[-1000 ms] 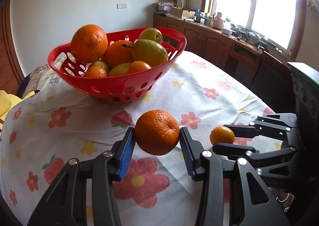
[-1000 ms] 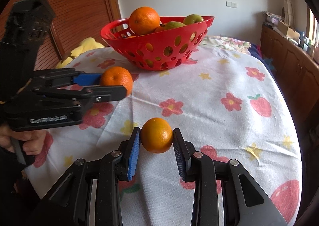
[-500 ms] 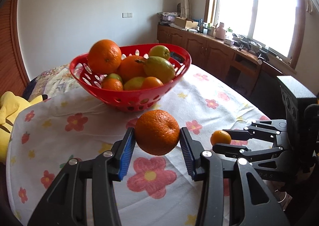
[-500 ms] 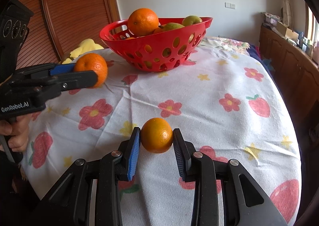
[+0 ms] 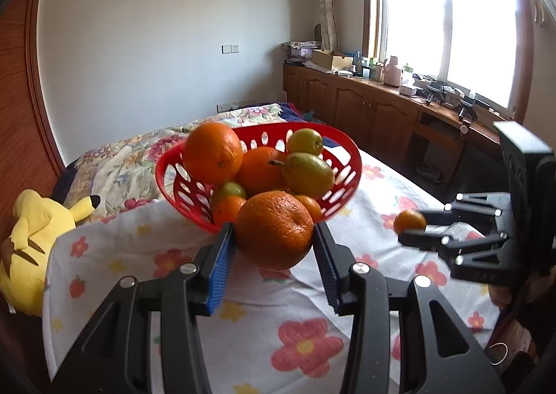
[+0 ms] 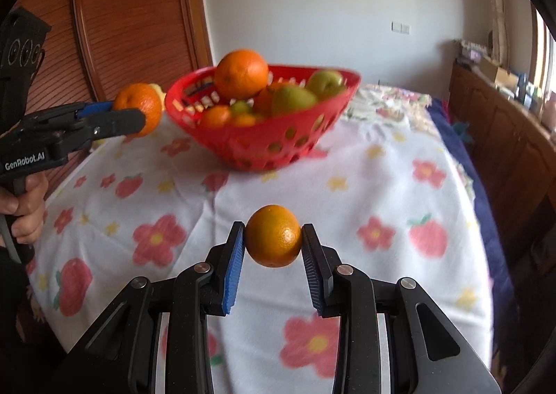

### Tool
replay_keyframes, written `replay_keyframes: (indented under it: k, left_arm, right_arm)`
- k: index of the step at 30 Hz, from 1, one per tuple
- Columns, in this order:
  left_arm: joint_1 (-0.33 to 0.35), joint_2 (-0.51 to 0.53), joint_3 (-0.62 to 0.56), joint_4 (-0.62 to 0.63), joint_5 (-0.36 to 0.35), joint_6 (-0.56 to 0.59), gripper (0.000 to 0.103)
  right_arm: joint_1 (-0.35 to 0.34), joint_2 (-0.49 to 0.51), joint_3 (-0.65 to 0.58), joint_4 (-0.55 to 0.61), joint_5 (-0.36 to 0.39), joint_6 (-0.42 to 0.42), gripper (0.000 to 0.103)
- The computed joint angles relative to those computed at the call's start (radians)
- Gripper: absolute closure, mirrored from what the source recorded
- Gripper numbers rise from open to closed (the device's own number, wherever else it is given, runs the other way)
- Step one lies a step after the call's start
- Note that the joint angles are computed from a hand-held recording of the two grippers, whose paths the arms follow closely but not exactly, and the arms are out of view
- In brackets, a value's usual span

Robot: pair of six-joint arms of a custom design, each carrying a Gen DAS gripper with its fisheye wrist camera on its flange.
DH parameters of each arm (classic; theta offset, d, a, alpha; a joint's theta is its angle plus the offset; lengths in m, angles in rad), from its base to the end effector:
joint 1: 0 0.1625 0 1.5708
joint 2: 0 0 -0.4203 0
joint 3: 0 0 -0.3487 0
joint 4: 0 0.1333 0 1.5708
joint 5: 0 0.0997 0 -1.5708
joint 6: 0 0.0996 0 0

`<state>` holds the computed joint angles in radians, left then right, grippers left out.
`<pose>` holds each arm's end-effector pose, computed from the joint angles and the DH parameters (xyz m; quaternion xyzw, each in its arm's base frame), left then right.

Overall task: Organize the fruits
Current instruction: 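Lift both mandarins and carry them over the red basket, then open both tools to drop the mandarins into the basket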

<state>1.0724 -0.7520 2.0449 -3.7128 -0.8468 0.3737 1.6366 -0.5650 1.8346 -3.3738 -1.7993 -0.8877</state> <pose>-0.0757 -0.5559 0.1398 0.2277 0.8340 -0.4046 0.2981 0.1495 -0.5850 0.0217 0.4131 -0.8653 0.1961 0.2054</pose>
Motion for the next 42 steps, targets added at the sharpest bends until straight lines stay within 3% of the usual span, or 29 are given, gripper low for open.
replay_keyframes:
  k: [19, 42]
  left_arm:
    - [0.096, 0.053, -0.241, 0.158, -0.025, 0.060, 0.059]
    - [0.150, 0.053, -0.264, 0.156, -0.090, 0.057, 0.058]
  right_arm:
    - [0.068, 0.124, -0.356, 0.208, 0.038, -0.028, 0.071]
    - [0.088, 0.255, -0.519, 0.357, 0.065, -0.027, 0.071]
